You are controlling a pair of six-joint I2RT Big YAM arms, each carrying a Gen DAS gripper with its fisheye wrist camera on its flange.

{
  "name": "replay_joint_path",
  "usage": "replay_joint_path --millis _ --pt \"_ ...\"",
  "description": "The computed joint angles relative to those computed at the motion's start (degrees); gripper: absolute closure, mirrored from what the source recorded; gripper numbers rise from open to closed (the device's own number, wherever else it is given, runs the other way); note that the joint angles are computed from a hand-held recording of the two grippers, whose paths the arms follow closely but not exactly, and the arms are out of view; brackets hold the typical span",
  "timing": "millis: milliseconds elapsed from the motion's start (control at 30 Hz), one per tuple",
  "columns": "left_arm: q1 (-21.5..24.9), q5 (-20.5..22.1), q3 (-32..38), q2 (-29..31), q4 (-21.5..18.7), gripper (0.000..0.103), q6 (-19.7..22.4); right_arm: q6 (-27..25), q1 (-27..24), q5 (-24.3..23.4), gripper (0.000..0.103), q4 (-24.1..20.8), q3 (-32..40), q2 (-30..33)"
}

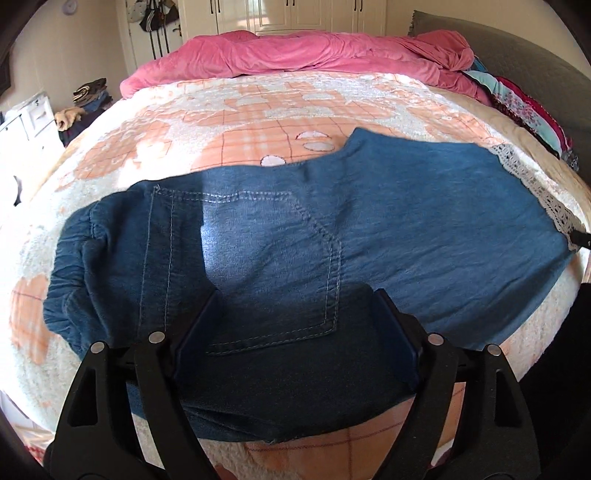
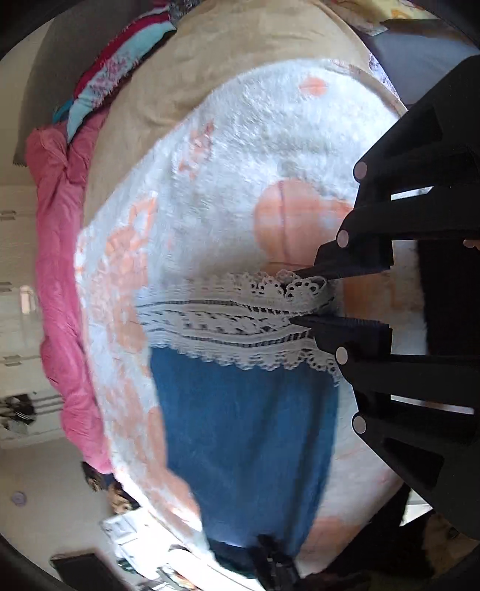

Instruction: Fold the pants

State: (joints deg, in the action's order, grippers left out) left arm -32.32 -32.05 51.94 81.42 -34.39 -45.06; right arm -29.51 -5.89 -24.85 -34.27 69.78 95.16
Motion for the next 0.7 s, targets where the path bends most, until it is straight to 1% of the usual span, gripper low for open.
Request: replay_joint_path --millis 100,167,233,300,400,467,600,700 --pt "-0.4 -0.7 0.5 0.6 -0.3 0.025 0.0 0.7 -0.4 -0.9 0.083 -0.4 0.3 0.9" --pt "-0.3 -0.4 0.1 0.3 0.2 0.025 0.2 1.3 -0.2 0.2 0.078 0.0 0.2 0.9" --pt "-0.1 -0.1 -0.4 0.0 1.0 0.024 0.5 1.6 0.0 0.3 0.074 0.2 0.2 0.8" --pt "-0.1 0.0 -0.7 -0.3 1.7 0.024 0.6 2.6 -0.1 0.4 0.059 0.3 0.3 0.8" --pt "-0.1 0.3 -0.9 -0.6 2.2 0.023 0.8 4.3 -1.0 -1.0 0.05 -0.3 0.4 0.6" --pt "0.1 0.7 -1.4 -1.1 2.9 0.023 0.8 5.0 -1.6 -0.8 0.043 0.7 -0.6 -0.4" --pt "0.1 1.0 -1.7 -1.4 3.3 0.023 0.6 6.6 -2.3 -0.5 0.042 2.5 -1.6 -2.0" --pt "0.0 0.9 -1.7 -1.4 3.4 0.023 0.6 8.9 -2.8 -2.8 0.042 4.0 -2.3 -3.6"
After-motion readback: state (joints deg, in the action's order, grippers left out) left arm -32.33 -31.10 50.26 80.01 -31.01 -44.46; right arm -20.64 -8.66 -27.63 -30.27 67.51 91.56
